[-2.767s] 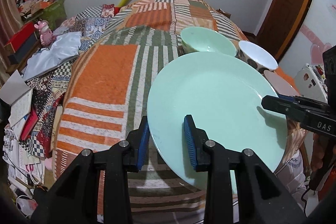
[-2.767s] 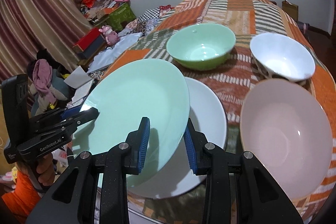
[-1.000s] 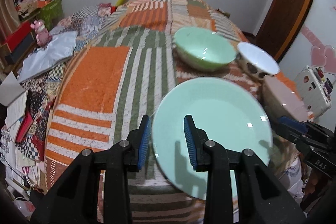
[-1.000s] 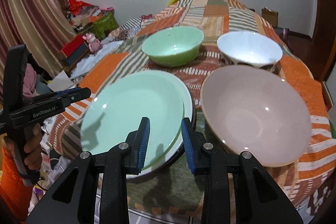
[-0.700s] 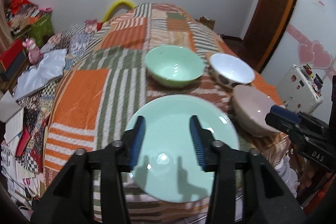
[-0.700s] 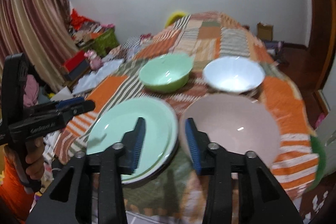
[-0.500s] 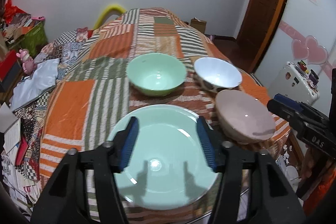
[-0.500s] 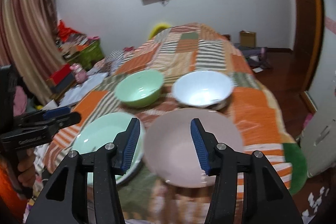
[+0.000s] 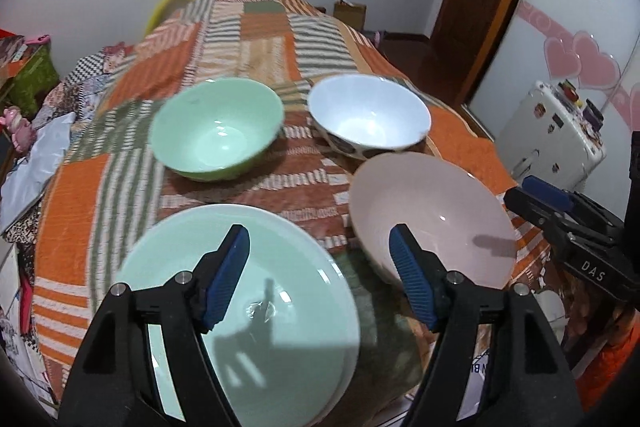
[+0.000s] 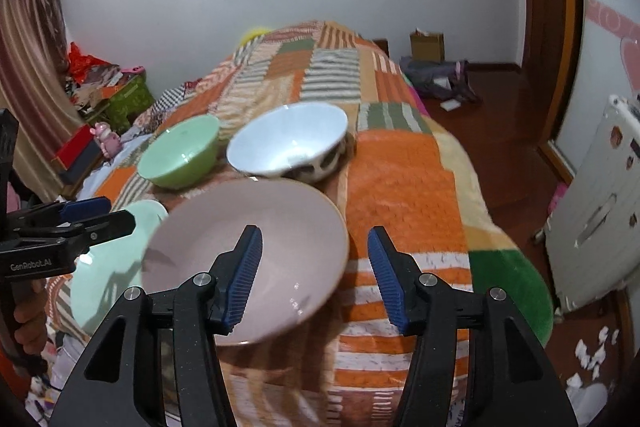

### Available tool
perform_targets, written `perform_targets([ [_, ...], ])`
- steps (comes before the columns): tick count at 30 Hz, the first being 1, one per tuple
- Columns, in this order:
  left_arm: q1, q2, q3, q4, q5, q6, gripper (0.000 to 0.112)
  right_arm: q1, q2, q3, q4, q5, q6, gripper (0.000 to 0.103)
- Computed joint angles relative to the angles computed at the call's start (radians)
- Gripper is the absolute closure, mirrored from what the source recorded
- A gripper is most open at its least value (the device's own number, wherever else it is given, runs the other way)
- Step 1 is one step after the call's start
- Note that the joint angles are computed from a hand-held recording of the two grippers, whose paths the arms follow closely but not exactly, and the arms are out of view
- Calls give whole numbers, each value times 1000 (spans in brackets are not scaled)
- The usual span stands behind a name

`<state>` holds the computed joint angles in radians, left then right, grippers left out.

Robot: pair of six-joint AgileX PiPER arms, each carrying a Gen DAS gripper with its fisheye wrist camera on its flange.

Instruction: Organize plates and bowls

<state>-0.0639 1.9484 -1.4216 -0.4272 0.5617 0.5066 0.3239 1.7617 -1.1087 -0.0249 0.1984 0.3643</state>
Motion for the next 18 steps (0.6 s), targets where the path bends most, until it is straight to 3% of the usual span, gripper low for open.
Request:
perform_targets([
  [8, -54, 98, -75, 59, 15, -56, 41, -47, 57, 4, 507, 10, -482, 52],
  [11, -64, 127, -98, 53, 19, -50, 58, -51, 60, 16, 591, 0, -555, 54],
  [13, -67, 145, -118, 47, 35, -44, 66, -52, 60, 17, 632, 4, -597, 61],
  [18, -71, 181, -155, 27, 70, -31, 79, -63, 75, 9, 836, 33, -795, 67],
])
